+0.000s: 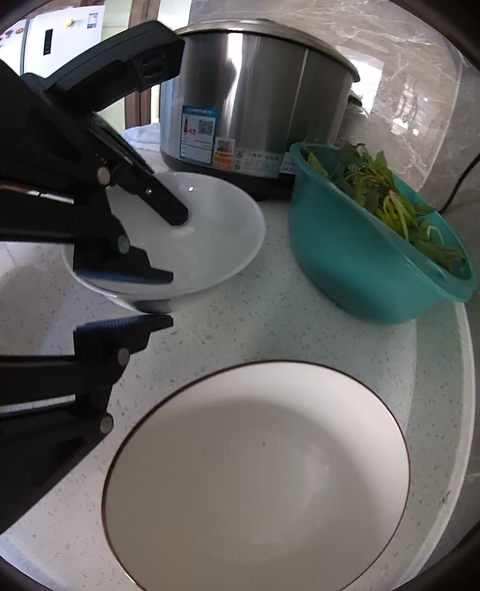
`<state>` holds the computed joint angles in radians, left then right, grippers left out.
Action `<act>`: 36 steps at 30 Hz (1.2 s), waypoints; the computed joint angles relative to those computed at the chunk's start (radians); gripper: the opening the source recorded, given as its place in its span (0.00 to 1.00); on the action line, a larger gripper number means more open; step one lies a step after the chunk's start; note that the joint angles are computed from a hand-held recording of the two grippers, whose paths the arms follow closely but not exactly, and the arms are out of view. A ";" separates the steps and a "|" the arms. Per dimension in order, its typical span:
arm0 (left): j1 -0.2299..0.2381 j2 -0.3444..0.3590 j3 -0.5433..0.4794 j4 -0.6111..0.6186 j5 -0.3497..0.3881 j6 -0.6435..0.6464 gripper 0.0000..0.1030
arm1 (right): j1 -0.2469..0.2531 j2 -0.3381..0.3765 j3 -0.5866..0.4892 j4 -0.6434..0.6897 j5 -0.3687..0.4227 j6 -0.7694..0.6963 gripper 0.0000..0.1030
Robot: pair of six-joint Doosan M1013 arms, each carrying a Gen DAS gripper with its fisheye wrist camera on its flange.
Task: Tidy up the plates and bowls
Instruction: 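Lift the small white bowl and carry it over the large white bowl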
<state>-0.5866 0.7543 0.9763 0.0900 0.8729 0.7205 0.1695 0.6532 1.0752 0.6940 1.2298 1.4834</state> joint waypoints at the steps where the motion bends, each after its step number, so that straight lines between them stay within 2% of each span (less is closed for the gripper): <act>1: 0.002 0.000 0.002 -0.010 -0.005 0.005 0.05 | 0.003 -0.001 0.000 -0.010 -0.011 0.009 0.18; 8: 0.019 -0.002 0.009 -0.104 -0.017 0.069 0.05 | -0.010 -0.002 0.017 0.042 -0.009 0.005 0.16; 23: 0.017 -0.040 0.048 -0.147 -0.038 0.084 0.05 | -0.016 -0.023 0.023 0.052 -0.004 -0.009 0.17; 31: -0.002 -0.078 0.061 -0.150 -0.043 0.111 0.05 | -0.026 -0.080 0.071 0.061 -0.023 -0.028 0.17; 36: -0.023 -0.109 0.076 -0.170 -0.052 0.149 0.05 | -0.041 -0.145 0.134 0.065 -0.043 -0.050 0.17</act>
<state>-0.6096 0.6455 1.0522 -0.0797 0.8205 0.8697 0.1286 0.5085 1.2093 0.7592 1.1865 1.4333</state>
